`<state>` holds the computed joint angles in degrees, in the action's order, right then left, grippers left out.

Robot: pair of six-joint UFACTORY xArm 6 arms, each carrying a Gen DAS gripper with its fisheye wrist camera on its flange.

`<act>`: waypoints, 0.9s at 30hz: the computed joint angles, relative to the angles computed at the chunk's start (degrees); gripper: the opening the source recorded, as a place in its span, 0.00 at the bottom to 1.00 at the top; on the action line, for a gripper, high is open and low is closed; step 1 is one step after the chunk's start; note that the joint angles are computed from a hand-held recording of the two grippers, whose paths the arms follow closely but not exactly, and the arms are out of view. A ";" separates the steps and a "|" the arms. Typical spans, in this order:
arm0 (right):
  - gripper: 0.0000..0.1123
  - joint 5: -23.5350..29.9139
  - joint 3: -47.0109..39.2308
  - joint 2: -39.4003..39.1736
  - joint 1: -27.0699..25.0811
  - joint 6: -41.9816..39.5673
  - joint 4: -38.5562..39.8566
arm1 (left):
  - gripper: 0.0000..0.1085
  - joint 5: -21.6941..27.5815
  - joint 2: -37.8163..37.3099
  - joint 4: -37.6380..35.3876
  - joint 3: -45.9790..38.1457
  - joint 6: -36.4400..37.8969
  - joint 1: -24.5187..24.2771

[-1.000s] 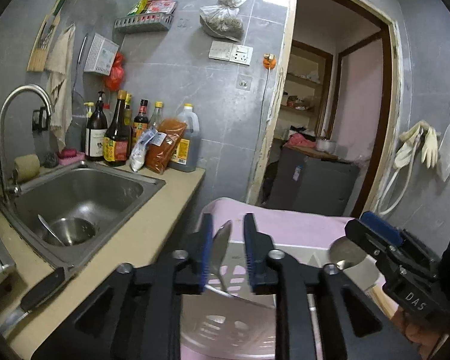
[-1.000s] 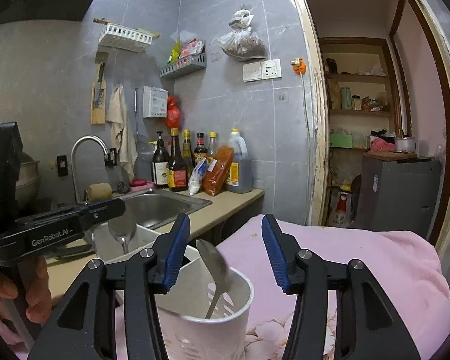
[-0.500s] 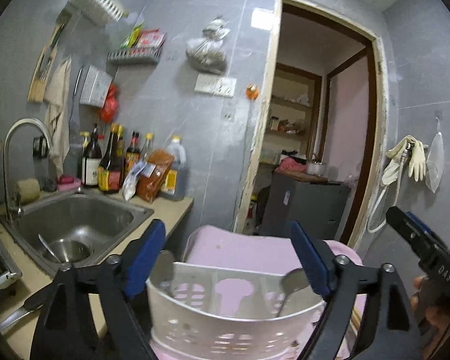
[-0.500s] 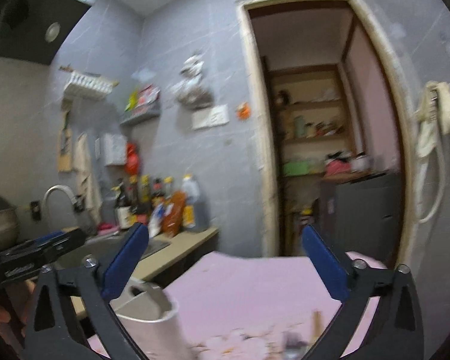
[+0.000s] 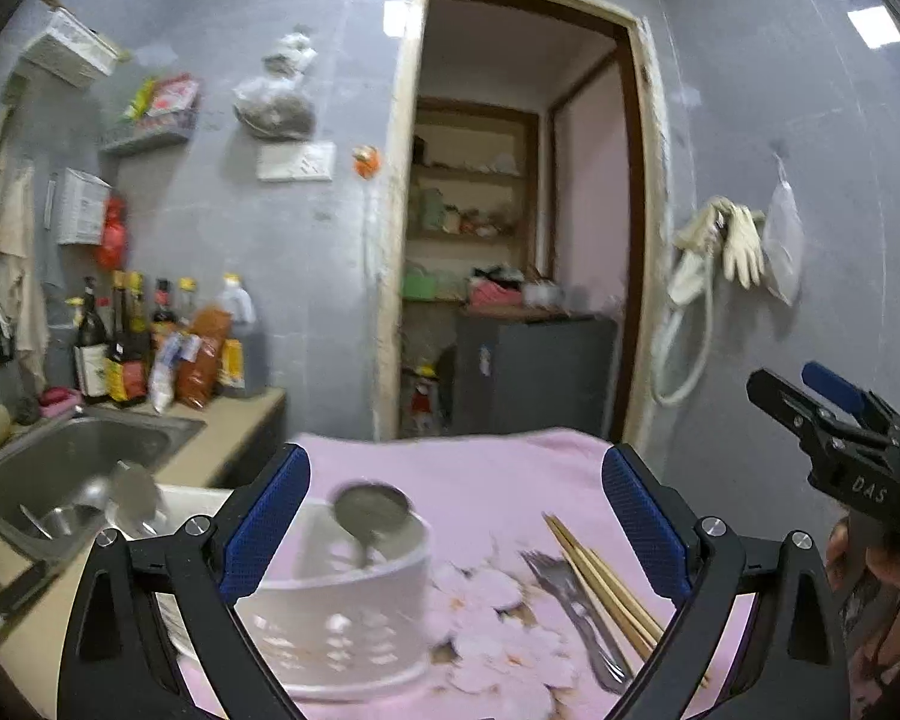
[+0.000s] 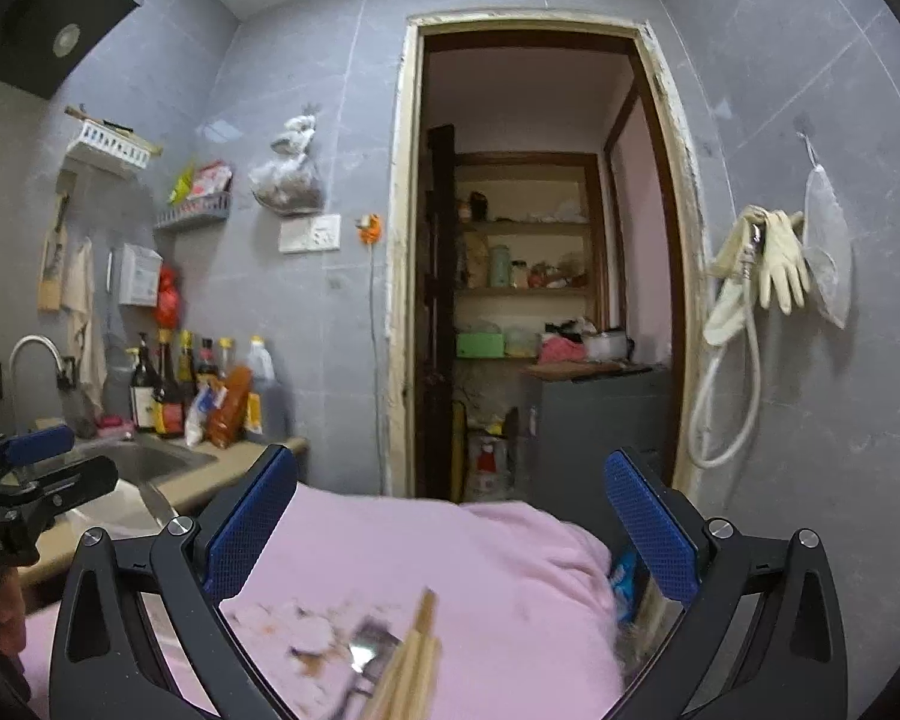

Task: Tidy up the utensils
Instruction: 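Move both tools back down to the remaining utensils on the cloth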

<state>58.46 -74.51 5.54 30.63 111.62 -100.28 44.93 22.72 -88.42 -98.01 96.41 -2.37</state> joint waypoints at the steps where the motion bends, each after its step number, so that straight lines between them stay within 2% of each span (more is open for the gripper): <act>1: 0.92 -0.40 1.36 -0.99 -0.41 -0.30 1.09 | 0.88 0.20 0.09 1.24 0.14 -0.69 -0.30; 5: 0.92 -3.82 4.72 -3.38 -2.32 -0.82 4.39 | 0.88 0.88 0.66 7.54 0.80 -4.04 -1.75; 8: 0.91 -8.38 6.13 -4.20 -4.63 -1.67 7.30 | 0.88 1.25 0.34 11.74 2.30 -5.87 -2.77; 10: 0.81 -12.38 6.57 -4.24 -6.48 -2.46 9.20 | 0.87 0.99 0.59 14.58 2.75 -6.80 -3.57; 12: 0.72 -16.78 6.76 -3.86 -8.50 -4.42 12.18 | 0.80 0.59 1.04 17.87 2.86 -7.86 -4.63; 14: 0.66 -21.38 6.66 -3.27 -10.63 -6.48 15.20 | 0.64 0.18 1.24 21.25 3.18 -9.22 -5.64; 16: 0.52 -25.81 5.88 -1.78 -12.82 -11.70 20.71 | 0.53 -0.12 2.33 25.51 2.35 -11.45 -6.77; 17: 0.49 -27.36 5.78 -1.39 -13.62 -13.73 22.82 | 0.48 0.13 3.48 27.82 1.16 -13.13 -7.31; 20: 0.41 -34.63 5.21 1.11 -16.88 -22.83 33.66 | 0.37 1.04 6.78 33.93 -2.64 -18.72 -8.66; 23: 0.33 -38.75 5.06 3.24 -18.49 -32.76 45.18 | 0.25 3.50 11.23 41.23 -8.68 -26.07 -9.78; 27: 0.25 -42.40 5.68 5.11 -19.30 -45.91 60.38 | 0.19 8.95 19.25 48.81 -20.62 -35.57 -10.68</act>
<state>16.06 -68.83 10.65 11.32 65.71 -39.90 53.88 41.97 -39.61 -118.63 60.84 -13.05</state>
